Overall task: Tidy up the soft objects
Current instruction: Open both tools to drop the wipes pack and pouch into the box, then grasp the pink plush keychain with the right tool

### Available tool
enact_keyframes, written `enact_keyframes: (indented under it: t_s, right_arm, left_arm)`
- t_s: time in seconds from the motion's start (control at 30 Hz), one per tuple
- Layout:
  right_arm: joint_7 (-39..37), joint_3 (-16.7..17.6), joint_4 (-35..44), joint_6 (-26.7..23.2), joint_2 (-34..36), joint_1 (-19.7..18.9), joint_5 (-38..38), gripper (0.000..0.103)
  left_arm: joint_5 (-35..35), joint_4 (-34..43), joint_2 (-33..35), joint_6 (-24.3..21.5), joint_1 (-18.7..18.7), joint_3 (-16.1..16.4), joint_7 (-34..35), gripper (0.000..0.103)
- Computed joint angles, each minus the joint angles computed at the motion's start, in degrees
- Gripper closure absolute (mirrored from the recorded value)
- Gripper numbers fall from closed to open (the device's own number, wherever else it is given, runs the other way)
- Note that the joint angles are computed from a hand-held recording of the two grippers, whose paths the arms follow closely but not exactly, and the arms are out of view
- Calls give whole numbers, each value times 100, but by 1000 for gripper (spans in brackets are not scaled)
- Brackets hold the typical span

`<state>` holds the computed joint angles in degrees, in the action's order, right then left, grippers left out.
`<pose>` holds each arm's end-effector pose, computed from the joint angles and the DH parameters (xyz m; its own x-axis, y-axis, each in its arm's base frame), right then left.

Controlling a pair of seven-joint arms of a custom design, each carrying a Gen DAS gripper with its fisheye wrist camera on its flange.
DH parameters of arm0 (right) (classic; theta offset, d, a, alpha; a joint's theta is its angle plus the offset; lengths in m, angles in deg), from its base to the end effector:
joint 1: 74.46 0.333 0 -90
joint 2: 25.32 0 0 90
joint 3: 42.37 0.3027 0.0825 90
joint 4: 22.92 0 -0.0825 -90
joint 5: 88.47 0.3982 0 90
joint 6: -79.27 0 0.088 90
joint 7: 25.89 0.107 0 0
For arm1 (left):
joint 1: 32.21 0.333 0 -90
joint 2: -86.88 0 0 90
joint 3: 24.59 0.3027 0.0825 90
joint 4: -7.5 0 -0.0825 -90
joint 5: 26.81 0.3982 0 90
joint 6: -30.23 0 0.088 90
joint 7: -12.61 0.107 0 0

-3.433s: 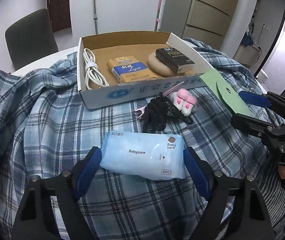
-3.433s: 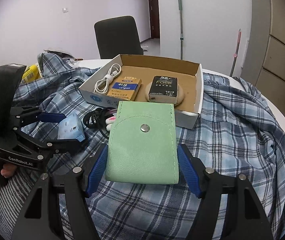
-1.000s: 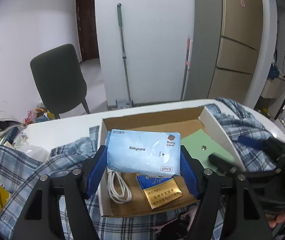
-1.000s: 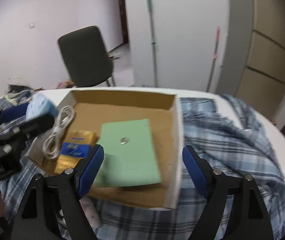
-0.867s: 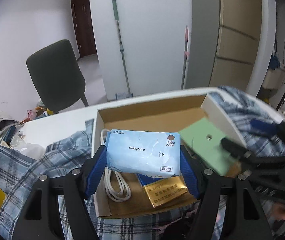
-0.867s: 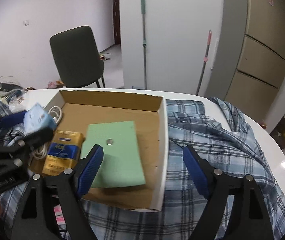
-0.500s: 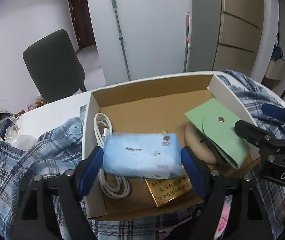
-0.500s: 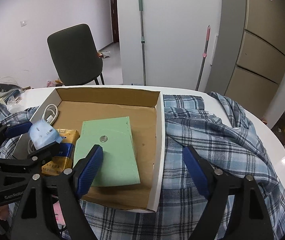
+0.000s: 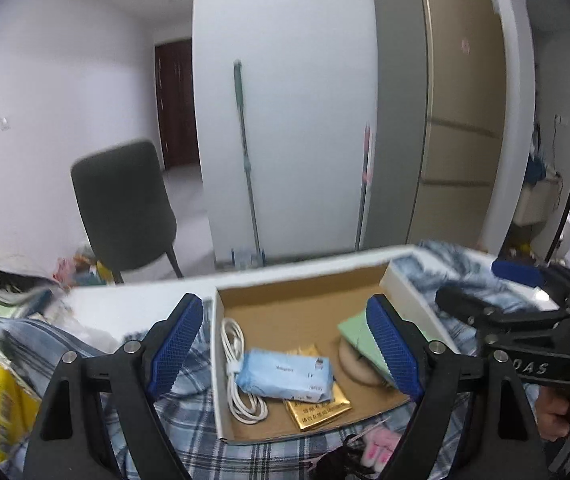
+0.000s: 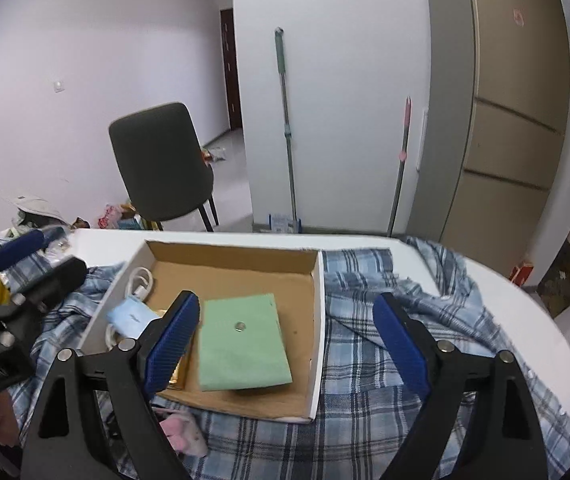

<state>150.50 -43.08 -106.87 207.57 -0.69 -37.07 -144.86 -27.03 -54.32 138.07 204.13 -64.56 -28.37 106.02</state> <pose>0.5976 0.4164 0.4667 -0.3398 -0.9402 -0.0225 -0.5638 0.2228 -0.7953 0.6783 -0.4653 0.4043 -0.5919 -0.8060 0.0029 -0.3923 0.2850 -0.8746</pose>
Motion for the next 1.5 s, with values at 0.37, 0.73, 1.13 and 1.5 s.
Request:
enact_keyframes:
  t_s: [0.37, 0.73, 1.13, 1.5]
  right_arm:
    - [689, 191, -410, -484, -540, 359, -845, 10]
    - [902, 383, -748, -382, -548, 334, -1145, 9]
    - [1392, 320, -1142, 404, -409, 183, -1510, 9]
    - [1316, 245, -1234, 671, -357, 117, -1137, 9]
  left_arm:
    - [-561, -2622, -1739, 1598, 663, -901, 781, 8]
    - [-664, -3452, -1947, 2370, 1381, -1700, 1077, 0]
    - [-629, -3295, -1315, 2652, 1405, -1644, 990, 0]
    - [-1320, -3020, -1178, 2424, 681, -936, 1600, 0]
